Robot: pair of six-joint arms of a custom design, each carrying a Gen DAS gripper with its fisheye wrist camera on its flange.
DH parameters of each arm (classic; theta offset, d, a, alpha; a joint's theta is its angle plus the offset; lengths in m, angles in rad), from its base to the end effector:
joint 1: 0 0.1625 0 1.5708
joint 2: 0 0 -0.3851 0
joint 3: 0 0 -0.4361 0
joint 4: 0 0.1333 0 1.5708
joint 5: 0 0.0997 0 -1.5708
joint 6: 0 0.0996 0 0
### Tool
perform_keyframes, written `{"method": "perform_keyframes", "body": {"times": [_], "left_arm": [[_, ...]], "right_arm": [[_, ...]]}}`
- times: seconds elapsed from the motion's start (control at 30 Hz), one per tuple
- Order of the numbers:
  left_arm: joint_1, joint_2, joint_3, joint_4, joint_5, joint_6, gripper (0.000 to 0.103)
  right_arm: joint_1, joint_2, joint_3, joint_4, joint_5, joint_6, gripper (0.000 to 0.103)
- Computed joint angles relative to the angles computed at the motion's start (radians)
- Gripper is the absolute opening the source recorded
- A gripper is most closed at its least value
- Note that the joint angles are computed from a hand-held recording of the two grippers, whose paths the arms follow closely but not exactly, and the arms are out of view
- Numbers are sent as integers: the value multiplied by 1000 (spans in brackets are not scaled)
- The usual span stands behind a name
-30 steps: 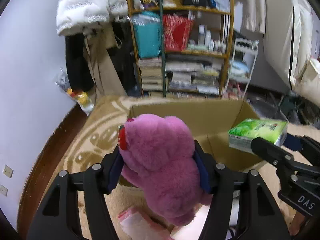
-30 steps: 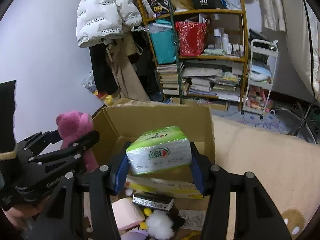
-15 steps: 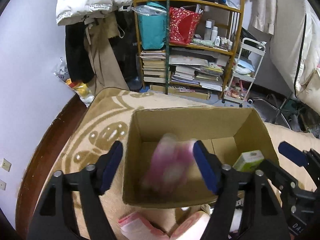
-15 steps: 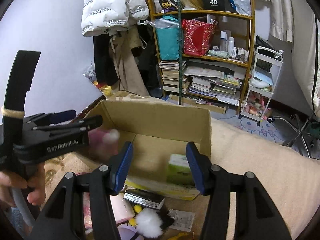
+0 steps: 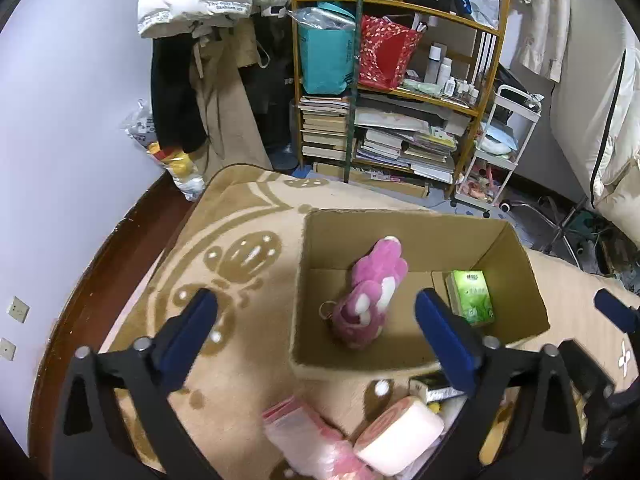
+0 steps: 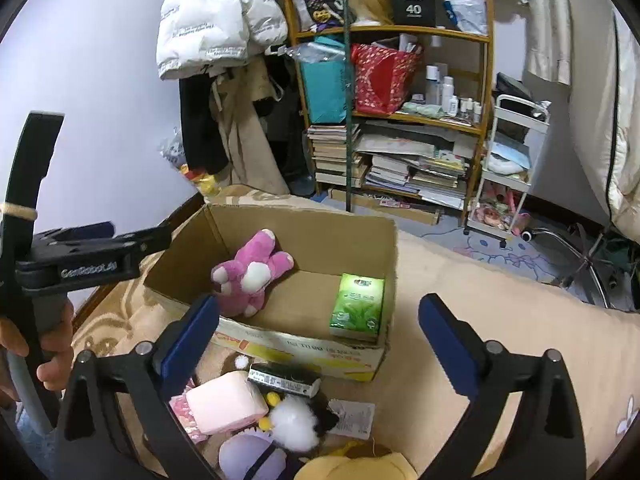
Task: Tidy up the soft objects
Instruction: 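Open the left tool to drop the bear into the box while the right tool releases the tissue pack inside, then move the left tool to the pink wrapped towel roll while the right tool approaches the yellow plush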
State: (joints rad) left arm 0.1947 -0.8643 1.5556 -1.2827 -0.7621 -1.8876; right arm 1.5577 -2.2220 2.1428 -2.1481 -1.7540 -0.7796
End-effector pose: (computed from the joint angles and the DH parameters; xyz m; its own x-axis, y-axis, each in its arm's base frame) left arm -0.5337 -0.3145 0.0563 -0.6617 -0.3497 -0.6632 0.2625 0.7205 -0.6419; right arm 0.1107 -0.3415 0.4866 -0.7055 -0.4686 0.5317 -0.6828 0.6505 -0.3326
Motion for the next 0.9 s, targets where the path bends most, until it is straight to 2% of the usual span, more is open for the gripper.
{"method": "perform_keyframes", "body": {"times": [0.17,0.33,0.53,0.73,0.9], "left_arm": [[-39,-1,-6,56,-18,-66,100],[-71,15,-21,82,-36,-94,101],[-92,15,9,29,-85,-52,102],[-119,27,21,42,-125,-88,102],[-133,26,45,50,-154,-125,102]], "right_arm": [[-6,-33,-17,53,1,33,103],[-26,-83,-22,127,7,2,103],[-44,-158,1,175,-11,-42,103],[-66,-210,16,229,-35,-35,103],[-123,-237,27,277,-22,-29,103]]}}
